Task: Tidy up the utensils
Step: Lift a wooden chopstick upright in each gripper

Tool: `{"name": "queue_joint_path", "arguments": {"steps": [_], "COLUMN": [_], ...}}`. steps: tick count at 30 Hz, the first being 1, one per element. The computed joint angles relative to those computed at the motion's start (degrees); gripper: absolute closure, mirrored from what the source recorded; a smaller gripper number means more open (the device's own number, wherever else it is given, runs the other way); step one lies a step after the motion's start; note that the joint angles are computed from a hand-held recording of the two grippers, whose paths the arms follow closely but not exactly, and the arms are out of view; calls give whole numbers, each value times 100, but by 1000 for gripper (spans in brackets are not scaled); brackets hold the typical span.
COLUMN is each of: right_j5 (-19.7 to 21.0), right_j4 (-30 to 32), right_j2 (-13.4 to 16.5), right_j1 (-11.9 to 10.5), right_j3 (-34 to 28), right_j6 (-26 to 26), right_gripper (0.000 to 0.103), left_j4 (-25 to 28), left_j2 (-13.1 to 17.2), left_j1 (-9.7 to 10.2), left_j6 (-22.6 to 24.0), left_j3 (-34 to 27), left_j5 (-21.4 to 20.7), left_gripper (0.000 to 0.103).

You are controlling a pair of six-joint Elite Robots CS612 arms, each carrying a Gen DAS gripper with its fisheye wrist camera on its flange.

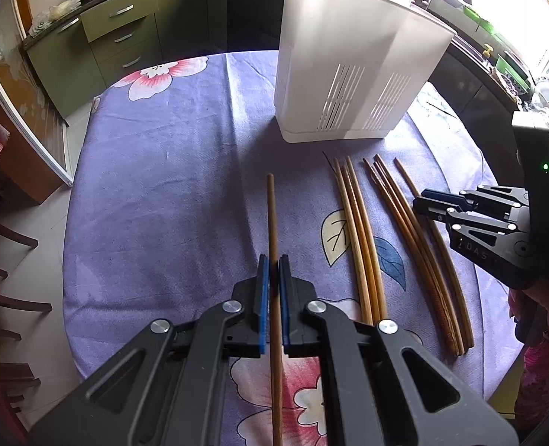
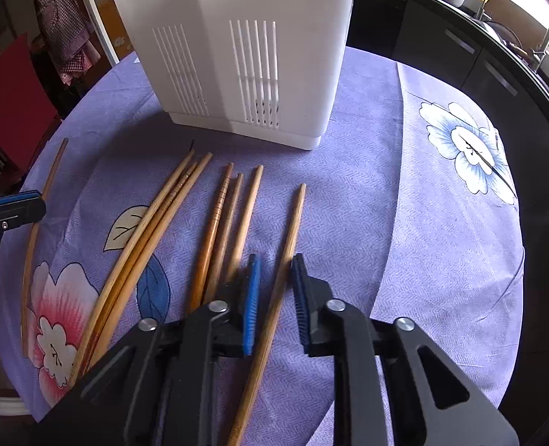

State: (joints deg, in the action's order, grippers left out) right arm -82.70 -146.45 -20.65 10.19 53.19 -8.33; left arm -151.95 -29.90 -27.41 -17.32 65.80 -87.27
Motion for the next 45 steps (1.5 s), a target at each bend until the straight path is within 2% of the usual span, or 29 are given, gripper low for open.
{"name": "queue_joint_path", "arguments": {"steps": [3, 6, 15, 22, 32, 45], "right_j5": [113, 224, 775, 1013, 1123, 1123], "right_j4": [-146, -530, -2233, -3213, -3776, -3845], "right_j2": [-48, -226, -966, -1415, -1669, -1706], "right_j1": [-24, -65, -203, -298, -331, -315], "right_j3": [81, 377, 1618, 2448, 2962, 3021], "right_j6": [68, 88, 251, 367, 388, 335], "right_gripper": [95, 95, 96, 96, 96, 96], "left_j4": [-83, -164, -569, -1032, -1914, -2392], "left_j2": [-29, -70, -320, -571, -865, -966], "left_j1": [16, 22, -21, -74, -141, -216], "left_j6": [-21, -7, 134, 213, 340, 562], "left_j3": [49, 116, 458, 853, 1379, 1604], "left_j5": [-27, -38, 48, 100, 150, 240], "left_gripper": [98, 98, 98, 98, 98, 98]}}
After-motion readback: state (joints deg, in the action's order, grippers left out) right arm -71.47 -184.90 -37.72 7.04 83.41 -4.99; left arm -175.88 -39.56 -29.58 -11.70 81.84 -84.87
